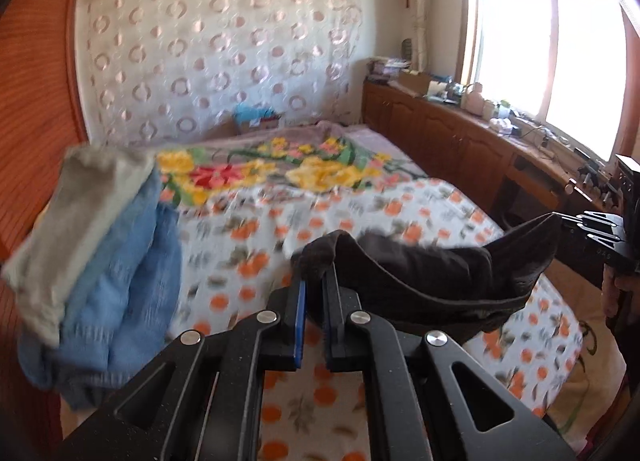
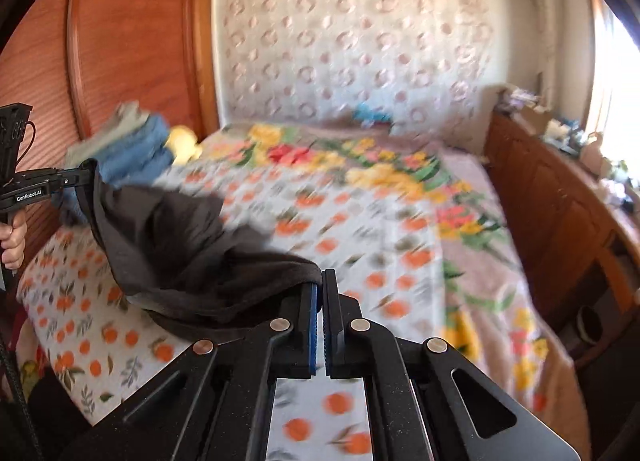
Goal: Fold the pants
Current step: 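Lift the black pants with both tools and shake them out in the air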
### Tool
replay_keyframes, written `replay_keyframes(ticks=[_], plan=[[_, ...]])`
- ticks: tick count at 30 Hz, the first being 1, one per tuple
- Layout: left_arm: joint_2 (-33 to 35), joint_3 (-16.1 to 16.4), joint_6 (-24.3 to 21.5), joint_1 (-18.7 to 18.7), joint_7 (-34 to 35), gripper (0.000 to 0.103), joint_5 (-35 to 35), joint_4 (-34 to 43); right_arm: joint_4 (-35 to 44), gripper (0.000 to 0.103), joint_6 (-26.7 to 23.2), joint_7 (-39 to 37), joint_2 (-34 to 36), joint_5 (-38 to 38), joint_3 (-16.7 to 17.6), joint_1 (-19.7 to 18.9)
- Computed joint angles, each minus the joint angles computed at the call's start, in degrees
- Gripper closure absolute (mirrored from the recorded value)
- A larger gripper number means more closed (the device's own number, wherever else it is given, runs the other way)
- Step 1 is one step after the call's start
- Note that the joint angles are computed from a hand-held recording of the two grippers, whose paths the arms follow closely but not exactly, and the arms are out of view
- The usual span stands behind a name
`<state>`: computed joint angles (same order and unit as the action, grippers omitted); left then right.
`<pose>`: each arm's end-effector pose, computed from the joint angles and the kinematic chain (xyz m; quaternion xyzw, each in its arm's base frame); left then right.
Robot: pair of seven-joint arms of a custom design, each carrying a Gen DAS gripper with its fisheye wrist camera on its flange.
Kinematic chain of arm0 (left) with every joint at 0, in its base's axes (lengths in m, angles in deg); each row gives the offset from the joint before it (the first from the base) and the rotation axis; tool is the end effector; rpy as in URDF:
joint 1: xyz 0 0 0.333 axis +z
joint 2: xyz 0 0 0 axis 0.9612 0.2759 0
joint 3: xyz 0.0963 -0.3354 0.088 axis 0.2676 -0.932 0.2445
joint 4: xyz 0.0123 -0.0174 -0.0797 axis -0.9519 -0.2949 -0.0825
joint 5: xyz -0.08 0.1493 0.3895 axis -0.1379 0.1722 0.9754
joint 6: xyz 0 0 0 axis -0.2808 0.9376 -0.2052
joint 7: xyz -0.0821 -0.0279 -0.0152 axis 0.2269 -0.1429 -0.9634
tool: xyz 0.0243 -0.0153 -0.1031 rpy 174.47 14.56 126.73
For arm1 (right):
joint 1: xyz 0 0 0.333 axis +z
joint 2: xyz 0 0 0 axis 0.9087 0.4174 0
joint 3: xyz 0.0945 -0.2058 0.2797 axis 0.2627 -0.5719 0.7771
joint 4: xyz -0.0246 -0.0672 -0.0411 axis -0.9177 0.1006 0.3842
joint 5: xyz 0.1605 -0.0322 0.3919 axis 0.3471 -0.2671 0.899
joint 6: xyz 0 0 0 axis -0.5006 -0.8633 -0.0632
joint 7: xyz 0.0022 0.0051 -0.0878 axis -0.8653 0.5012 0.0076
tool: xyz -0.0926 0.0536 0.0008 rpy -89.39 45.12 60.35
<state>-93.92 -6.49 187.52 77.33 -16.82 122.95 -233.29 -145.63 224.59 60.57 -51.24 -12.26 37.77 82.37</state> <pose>0.4777 -0.0370 0.5091 -0.6518 0.6065 -0.3293 0.3145 0.5351 0.1251 0.5787 -0.8010 0.3652 -0.2231 0.4187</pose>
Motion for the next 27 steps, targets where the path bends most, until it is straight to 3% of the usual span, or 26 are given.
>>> replay_keyframes(ticks=[2,3,5,10,15,20,22,27], plan=[[3.15,3.22,-1.87,-4.89,3.65,0.096,-2.57,5.1,1.76,0.101,0.7,0.59,-0.25,-0.63,-0.52,-0.84],[4.62,3.09,-3.23,-5.3,4.83,0.096,-2.95,7.61,2.04,0.101,2.1,1.27,-0.49,-1.5,-0.25,-1.21],[8.58,-1.12,-6.36,-1.76,3.51,0.096,0.27,14.31,3.77,0.101,3.08,2.62,-0.03,-3.84,-0.33,-2.05],[16.82,-3.65,-11.8,-1.16,3.37,0.096,2.41,28.52,6.29,0.101,6.51,8.74,0.35,-10.31,0.33,-4.01],[20.09,-4.52,-12.85,-2.7,5.99,0.096,1.35,36.29,4.99,0.101,8.3,7.32,-3.91,-8.5,-1.55,-2.14],[19.89,-4.46,-10.9,-3.35,4.54,0.096,2.23,37.6,-1.78,0.101,8.98,0.23,-10.85,-2.25,-5.03,3.01],[18.71,-4.23,-10.49,-3.09,3.95,0.096,2.1,35.46,-2.91,0.101,8.8,-4.99,-10.66,2.11,-7.59,6.34],[17.45,-3.35,-11.54,-1.8,3.48,0.096,3.18,31.13,-7.34,0.101,1.4,-6.69,-13.06,4.33,-6.45,5.7]])
